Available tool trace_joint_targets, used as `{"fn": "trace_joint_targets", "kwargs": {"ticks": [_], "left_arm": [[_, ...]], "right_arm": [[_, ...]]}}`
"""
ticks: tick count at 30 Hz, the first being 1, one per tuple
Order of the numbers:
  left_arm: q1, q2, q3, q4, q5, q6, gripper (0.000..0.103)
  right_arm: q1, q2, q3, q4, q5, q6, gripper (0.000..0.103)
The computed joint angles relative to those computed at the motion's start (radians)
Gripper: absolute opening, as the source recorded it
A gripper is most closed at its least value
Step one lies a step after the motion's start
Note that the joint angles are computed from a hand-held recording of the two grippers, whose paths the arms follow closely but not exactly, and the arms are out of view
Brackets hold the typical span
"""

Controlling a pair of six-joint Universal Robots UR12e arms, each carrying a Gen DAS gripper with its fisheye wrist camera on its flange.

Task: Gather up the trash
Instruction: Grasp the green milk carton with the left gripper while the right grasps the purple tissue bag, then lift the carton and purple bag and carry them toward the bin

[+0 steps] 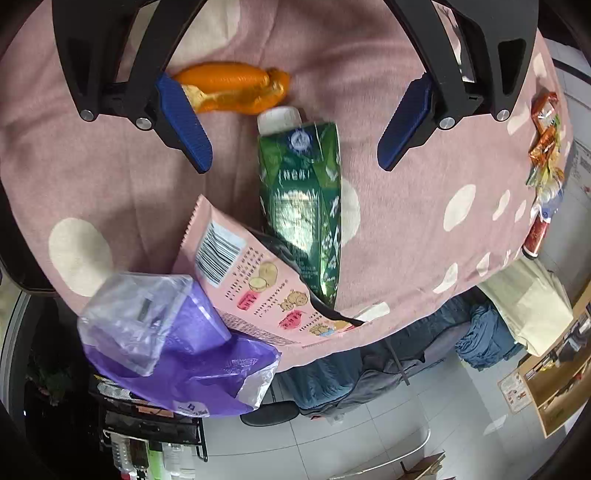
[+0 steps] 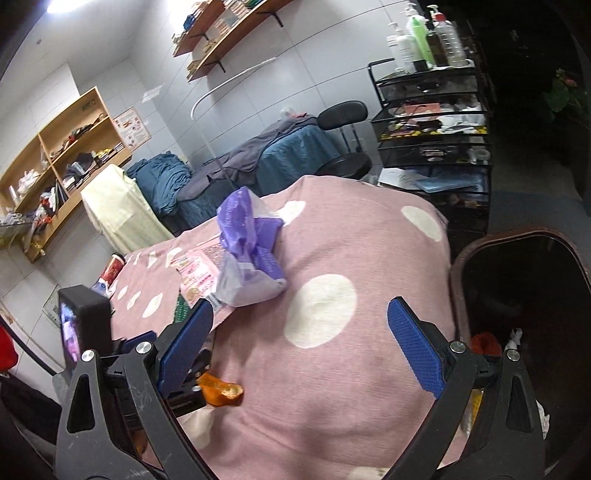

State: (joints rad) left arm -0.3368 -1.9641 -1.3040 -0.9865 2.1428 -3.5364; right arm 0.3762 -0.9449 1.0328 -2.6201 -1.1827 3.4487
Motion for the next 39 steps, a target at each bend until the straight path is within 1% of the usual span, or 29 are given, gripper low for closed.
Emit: {"fn": "trace_joint_targets", "kwargs": {"ticks": [2, 3, 5, 6, 7, 9, 11, 12, 13, 14, 15, 18, 22, 28, 31, 36, 39], "left_arm": [[0.006, -0.011, 0.016, -0.019, 0.006, 0.005, 0.088], [0.008, -0.016, 0.024, -0.032, 0.008, -0.003, 0.085], [0.017, -0.017, 0.026, -0.043, -0.003, -0.024, 0.080], [0.022, -0.015, 0.026, -0.046, -0.015, -0.039, 0.076], [0.027, -0.011, 0.021, -0.045, -0.028, -0.054, 0.072], [0.036, -0.005, 0.013, -0.033, -0.061, -0.072, 0.069], [0.041, 0.002, 0.000, -0.011, -0.092, -0.077, 0.065], [0.042, 0.003, -0.003, -0.003, -0.097, -0.076, 0.063], [0.039, 0.003, -0.003, 0.002, -0.098, -0.076, 0.060], [0.038, 0.005, -0.008, 0.016, -0.101, -0.072, 0.058], [0.038, 0.006, -0.010, 0.024, -0.102, -0.071, 0.053], [0.036, 0.009, -0.014, 0.036, -0.099, -0.087, 0.053], [0.036, 0.015, -0.023, 0.056, -0.096, -0.106, 0.052], [0.035, 0.035, -0.051, 0.113, -0.059, -0.153, 0.051], [0.039, 0.049, -0.068, 0.135, -0.050, -0.181, 0.050], [0.037, 0.080, -0.104, 0.183, -0.029, -0.234, 0.049], [0.030, 0.096, -0.122, 0.214, -0.016, -0.257, 0.049]], "right_arm": [[0.006, 0.017, -0.035, 0.021, 0.007, -0.008, 0.094], [0.010, 0.030, -0.061, 0.041, 0.013, -0.015, 0.094], [0.014, 0.053, -0.108, 0.082, 0.030, -0.029, 0.090], [0.018, 0.068, -0.139, 0.109, 0.030, -0.041, 0.089], [0.021, 0.079, -0.161, 0.128, 0.026, -0.052, 0.086], [0.033, 0.110, -0.217, 0.177, -0.001, -0.078, 0.080], [0.042, 0.133, -0.259, 0.216, -0.017, -0.092, 0.069], [0.045, 0.146, -0.284, 0.242, -0.017, -0.102, 0.065], [0.047, 0.155, -0.300, 0.263, -0.014, -0.111, 0.056], [0.049, 0.165, -0.319, 0.293, -0.006, -0.129, 0.041], [0.049, 0.168, -0.322, 0.296, 0.004, -0.131, 0.037], [0.046, 0.165, -0.311, 0.287, 0.034, -0.142, 0.014], [0.045, 0.150, -0.281, 0.251, 0.038, -0.141, 0.012], [0.043, 0.101, -0.199, 0.159, 0.008, -0.150, 0.011], [0.040, 0.072, -0.153, 0.113, -0.019, -0.152, 0.011], [0.038, 0.021, -0.066, 0.035, -0.086, -0.158, 0.011], [0.028, -0.003, -0.025, 0.017, -0.101, -0.156, 0.011]]}}
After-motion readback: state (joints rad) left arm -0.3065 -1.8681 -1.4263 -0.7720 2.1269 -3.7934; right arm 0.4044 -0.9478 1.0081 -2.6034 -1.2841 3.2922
